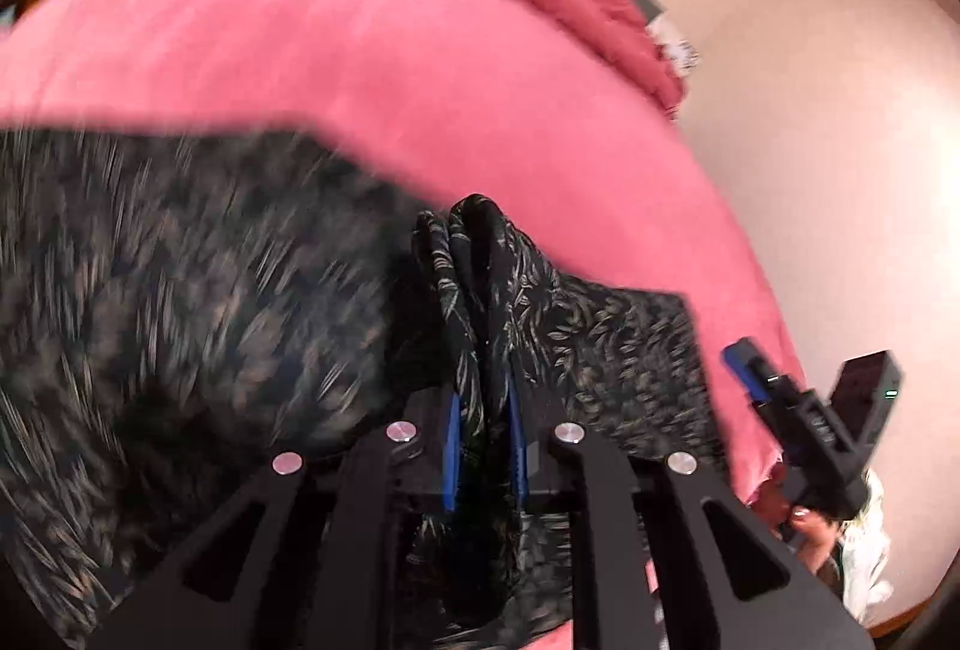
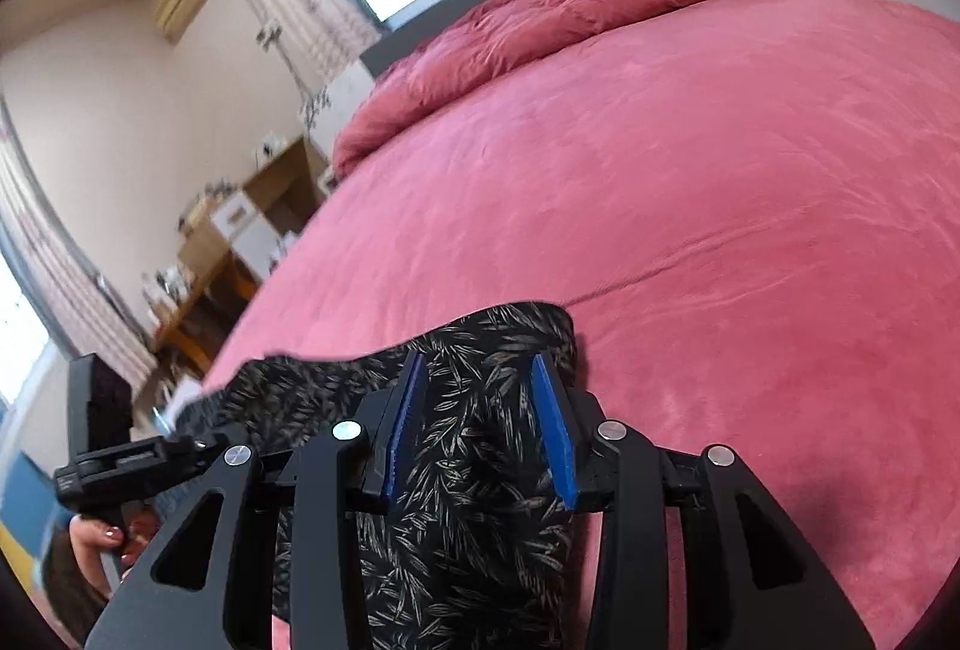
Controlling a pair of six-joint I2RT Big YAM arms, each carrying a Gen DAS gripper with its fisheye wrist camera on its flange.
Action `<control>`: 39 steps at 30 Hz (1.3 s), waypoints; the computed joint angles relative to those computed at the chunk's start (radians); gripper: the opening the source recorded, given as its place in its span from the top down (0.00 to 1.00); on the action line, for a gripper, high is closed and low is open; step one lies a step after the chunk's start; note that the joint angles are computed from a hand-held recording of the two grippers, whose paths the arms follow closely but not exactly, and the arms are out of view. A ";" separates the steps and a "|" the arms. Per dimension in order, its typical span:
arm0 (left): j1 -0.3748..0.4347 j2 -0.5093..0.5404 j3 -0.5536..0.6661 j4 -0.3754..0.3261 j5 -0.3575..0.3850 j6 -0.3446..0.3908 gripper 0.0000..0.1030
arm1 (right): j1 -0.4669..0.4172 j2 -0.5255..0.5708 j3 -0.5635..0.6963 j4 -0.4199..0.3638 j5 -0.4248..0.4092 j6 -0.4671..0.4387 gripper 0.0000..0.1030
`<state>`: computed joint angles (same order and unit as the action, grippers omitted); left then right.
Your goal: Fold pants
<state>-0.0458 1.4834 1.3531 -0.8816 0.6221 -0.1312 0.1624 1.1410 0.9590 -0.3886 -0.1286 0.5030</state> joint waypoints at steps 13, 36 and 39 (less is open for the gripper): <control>0.025 0.036 -0.036 0.087 -0.041 0.033 0.86 | 0.028 0.071 0.059 -0.139 0.115 -0.026 0.64; 0.057 -0.078 -0.130 0.198 -0.165 0.096 0.61 | 0.039 0.058 0.071 -0.084 0.177 -0.115 0.95; 0.030 -0.110 -0.142 0.235 -0.183 0.142 0.53 | 0.098 -0.021 -0.001 -0.066 0.196 -0.029 0.95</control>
